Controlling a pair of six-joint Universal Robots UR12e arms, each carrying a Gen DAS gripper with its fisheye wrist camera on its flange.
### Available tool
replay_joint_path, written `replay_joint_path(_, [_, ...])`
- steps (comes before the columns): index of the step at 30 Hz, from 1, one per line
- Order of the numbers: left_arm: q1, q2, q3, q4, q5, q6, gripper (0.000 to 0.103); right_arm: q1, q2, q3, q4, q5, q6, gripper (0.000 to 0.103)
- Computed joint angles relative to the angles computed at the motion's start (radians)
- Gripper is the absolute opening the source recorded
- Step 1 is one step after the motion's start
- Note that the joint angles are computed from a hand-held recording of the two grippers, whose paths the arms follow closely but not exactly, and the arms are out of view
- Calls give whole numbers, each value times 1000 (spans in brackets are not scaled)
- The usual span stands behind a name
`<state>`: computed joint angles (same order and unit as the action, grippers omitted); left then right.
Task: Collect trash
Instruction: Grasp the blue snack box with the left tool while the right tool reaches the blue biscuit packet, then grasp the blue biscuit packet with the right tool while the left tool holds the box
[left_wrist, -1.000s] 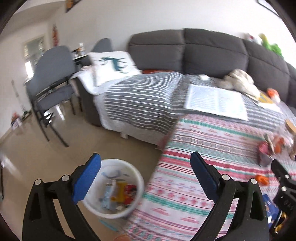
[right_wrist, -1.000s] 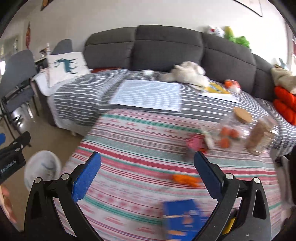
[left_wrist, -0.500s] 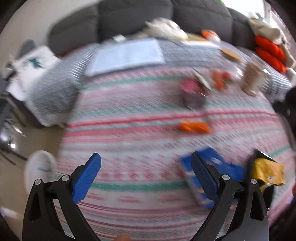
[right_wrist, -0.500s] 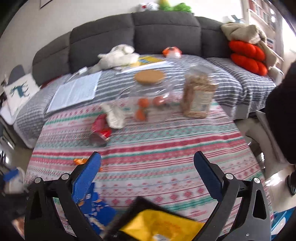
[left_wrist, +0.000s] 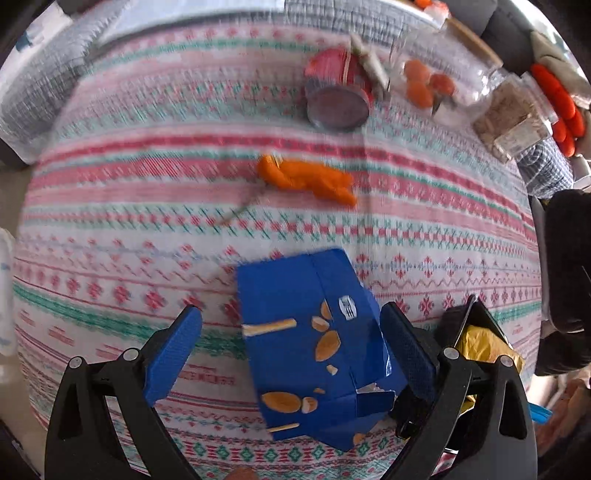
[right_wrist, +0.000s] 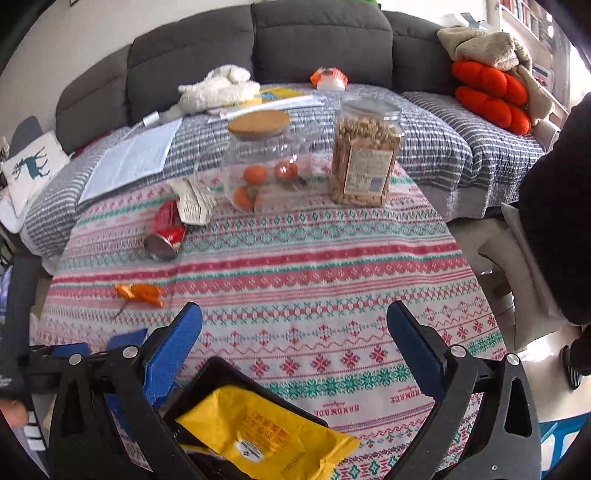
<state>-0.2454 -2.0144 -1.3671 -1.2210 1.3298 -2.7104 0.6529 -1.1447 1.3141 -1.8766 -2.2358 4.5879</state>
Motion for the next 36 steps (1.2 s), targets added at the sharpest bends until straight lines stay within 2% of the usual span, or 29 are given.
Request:
replay_joint_path(2, [1, -9, 10, -52, -14, 11, 94, -4, -1, 4, -20, 19, -12, 96])
replay_joint_path(4, [4, -8, 9, -62, -33, 29, 94, -6, 0, 6, -49, 38, -25, 96])
replay_joint_path(5, [5, -4, 3, -50, -38, 40, 92, -7, 3, 6, -66, 47, -35, 96])
replay_joint_path(6, [7, 7, -13, -18, -43, 55, 80, -8, 6, 4, -76, 53, -44, 96])
replay_joint_path(7, [10, 14, -20, -7, -43, 66, 78, -8, 11, -1, -88, 61, -59, 96])
replay_joint_path(11, [33, 30, -32, 9, -82, 107, 76, -7, 42, -37, -107, 90, -119, 96])
replay_joint_path(15, [61, 51, -54, 74, -93, 94, 75, -9, 70, -63, -168, 156, -182, 96])
replay_joint_path(19, [102, 55, -54, 150, -95, 35, 75, -18, 100, -76, -284, 294, -243, 96])
replay_joint_path(21, [115, 51, -46, 160, -107, 9, 75, -28, 106, -58, -387, 395, -237, 96])
replay_joint_path(24, [141, 42, -27, 154, -130, -18, 75, -42, 115, -42, -463, 497, -203, 95])
replay_joint_path(27, [155, 37, -17, 148, -142, -37, 75, -47, 117, -40, -415, 532, -157, 92])
replay_joint_path(30, [162, 38, -15, 147, -149, -39, 75, -45, 115, -47, -346, 520, -145, 92])
replay_joint_path(36, [167, 39, -19, 158, -165, -36, 75, -46, 135, -79, -320, 522, -130, 93])
